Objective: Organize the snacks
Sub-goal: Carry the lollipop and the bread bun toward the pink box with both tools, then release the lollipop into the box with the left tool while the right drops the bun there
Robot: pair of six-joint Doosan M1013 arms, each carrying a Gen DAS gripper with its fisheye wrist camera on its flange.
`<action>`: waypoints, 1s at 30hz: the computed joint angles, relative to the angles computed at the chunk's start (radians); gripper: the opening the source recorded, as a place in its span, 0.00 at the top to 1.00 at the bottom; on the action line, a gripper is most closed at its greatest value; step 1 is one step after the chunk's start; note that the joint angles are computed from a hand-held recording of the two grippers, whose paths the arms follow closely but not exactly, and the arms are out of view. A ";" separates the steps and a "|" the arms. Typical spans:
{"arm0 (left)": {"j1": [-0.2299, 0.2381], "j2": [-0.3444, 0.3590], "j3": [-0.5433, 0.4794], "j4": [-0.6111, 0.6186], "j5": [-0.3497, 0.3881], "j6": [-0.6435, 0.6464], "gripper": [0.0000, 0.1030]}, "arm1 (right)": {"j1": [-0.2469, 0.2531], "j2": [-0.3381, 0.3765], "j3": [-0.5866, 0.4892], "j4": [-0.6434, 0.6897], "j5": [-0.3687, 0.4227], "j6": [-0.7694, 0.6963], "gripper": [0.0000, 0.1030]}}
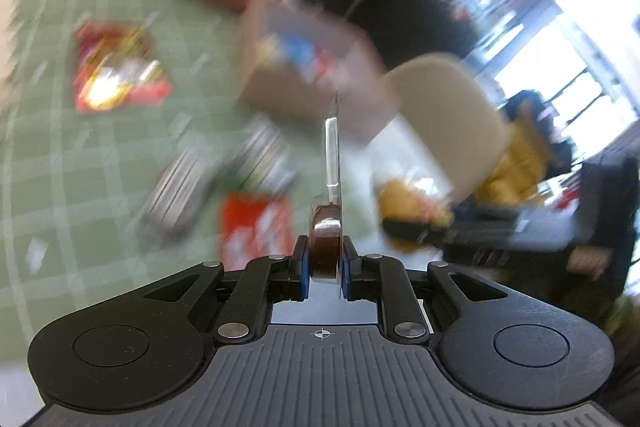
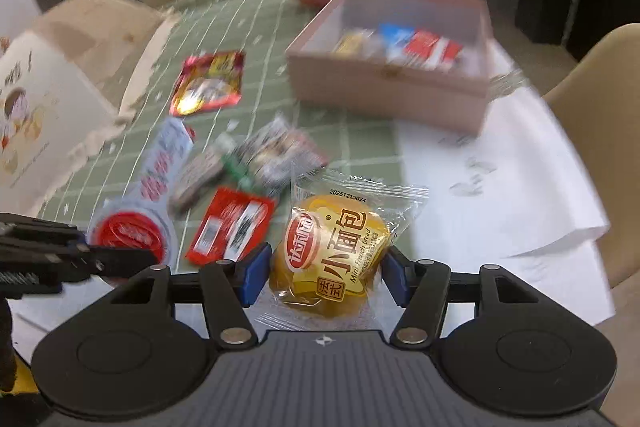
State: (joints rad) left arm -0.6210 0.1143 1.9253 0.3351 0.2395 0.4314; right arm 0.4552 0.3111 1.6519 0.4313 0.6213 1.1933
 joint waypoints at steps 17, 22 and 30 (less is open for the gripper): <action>0.181 0.417 -0.579 -0.419 0.221 0.443 0.82 | -0.057 -0.070 0.030 -0.179 -0.244 0.139 0.42; 0.177 0.474 -0.599 -0.296 0.251 0.327 0.73 | -0.073 -0.052 0.016 -0.258 -0.208 0.235 0.42; 0.145 0.362 -0.423 0.284 0.049 -0.310 0.73 | -0.098 0.021 -0.090 -0.156 -0.128 0.122 0.42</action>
